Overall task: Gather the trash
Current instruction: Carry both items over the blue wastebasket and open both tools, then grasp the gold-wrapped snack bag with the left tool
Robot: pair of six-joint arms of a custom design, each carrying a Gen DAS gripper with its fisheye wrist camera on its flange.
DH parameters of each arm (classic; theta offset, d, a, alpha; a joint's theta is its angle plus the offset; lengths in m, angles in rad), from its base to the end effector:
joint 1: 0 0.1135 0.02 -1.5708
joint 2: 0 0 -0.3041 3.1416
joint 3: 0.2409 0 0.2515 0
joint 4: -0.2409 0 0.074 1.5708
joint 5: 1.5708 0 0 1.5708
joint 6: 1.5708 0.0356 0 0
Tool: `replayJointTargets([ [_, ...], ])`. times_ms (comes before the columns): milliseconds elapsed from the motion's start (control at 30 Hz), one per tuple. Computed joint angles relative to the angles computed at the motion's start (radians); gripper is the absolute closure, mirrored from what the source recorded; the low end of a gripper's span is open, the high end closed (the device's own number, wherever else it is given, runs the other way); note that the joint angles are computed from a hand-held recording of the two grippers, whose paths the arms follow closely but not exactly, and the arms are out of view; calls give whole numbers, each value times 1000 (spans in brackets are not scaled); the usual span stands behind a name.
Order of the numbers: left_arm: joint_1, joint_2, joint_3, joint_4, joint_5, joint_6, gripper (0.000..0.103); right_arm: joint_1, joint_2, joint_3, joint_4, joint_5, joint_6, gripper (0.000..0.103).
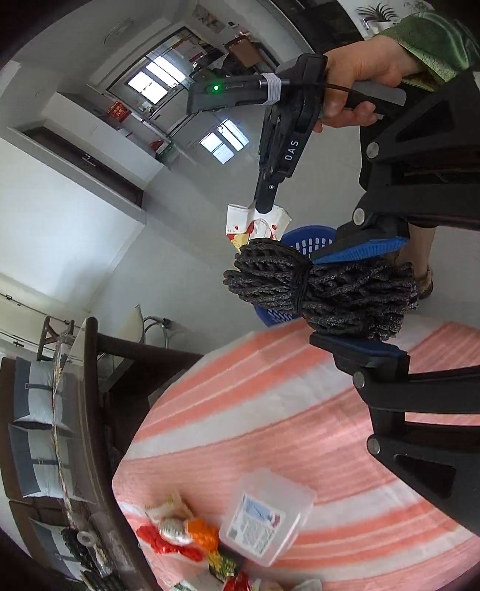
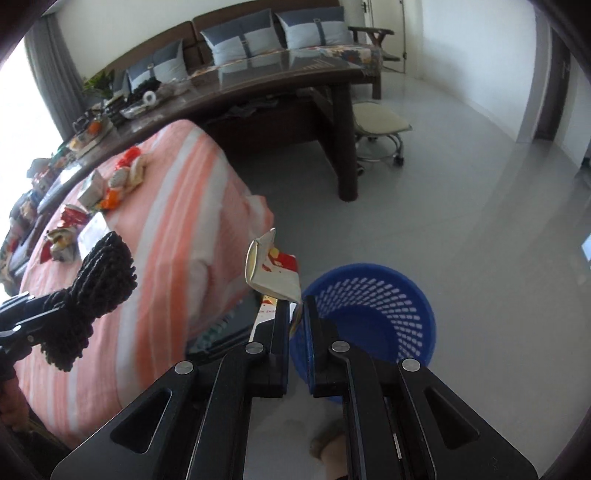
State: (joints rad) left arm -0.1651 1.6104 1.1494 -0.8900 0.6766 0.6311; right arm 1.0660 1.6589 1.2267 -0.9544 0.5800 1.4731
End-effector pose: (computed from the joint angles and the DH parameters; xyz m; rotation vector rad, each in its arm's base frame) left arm 0.2919 -0.0712 0.2631 1.1239 2.4066 -0.8409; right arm 0.1683 0.2642 0.2666 0.5810 2.4688 -0.0009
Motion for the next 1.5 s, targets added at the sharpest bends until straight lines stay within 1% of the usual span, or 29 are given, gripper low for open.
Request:
replayJointTargets([
  [133,-203,63,-40,155,-69,-172,65,-99,-101,-211,118,-105,-22,97],
  [200,-273,105,-52,224,-104,-231,65,-149,-134,-291,159,-138,-32,97],
  [267,-327,149,-52,277,-132,-281,65,-208,-170,-372,229,-187,-49,97],
  [367,-391,213,-49,352,-165,-331,64,-287,-217,-474,328,-248,-72,97],
  [400,-408,232,-52,380,-170,-343,60,-307,-224,-497,354,-260,-80,94],
  [433,-421,249,-53,407,-172,-357,53,-317,-239,-528,381,-270,-78,91],
  [467,-437,269,-51,434,-186,-379,49,-337,-252,-558,420,-283,-85,88],
  [500,-450,288,-46,454,-203,-400,46,-353,-268,-586,455,-294,-87,66],
  [533,-459,298,-41,462,-212,-416,46,-363,-280,-605,473,-300,-83,54],
  [567,-461,304,-38,466,-214,-424,46,-363,-287,-612,470,-293,-79,54],
  [633,-451,285,-54,477,-213,-436,46,-342,-306,-595,420,-255,-73,54],
  [700,-425,231,-86,487,-206,-425,46,-312,-325,-561,350,-193,-56,54],
  [800,-350,107,-145,471,-167,-376,45,-247,-358,-499,243,-65,-18,52],
  [833,-317,72,-153,456,-144,-355,42,-218,-350,-458,190,-12,-3,50],
  [867,-270,27,-169,427,-116,-319,40,-189,-333,-410,134,40,10,47],
  [900,-220,-12,-178,395,-91,-283,36,-153,-313,-361,78,93,30,42],
  [933,-169,-44,-182,362,-67,-245,35,-122,-294,-317,33,142,44,38],
  [1000,-51,-94,-184,283,-32,-141,35,-78,-248,-238,-5,215,30,37],
  [1100,133,-118,-171,192,-9,1,35,-41,-159,-128,28,281,-57,33],
  [1200,297,-114,-152,147,-28,111,35,-21,-65,-36,160,295,-221,30],
  [1267,391,-81,-140,159,-43,162,35,-5,17,40,241,289,-337,30],
  [1367,529,-16,-97,185,-66,214,35,17,143,149,346,238,-490,28],
  [1433,595,23,-71,213,-82,228,35,31,231,231,379,179,-554,28],
  [1500,642,73,-32,219,-95,233,35,44,321,323,376,131,-594,28],
])
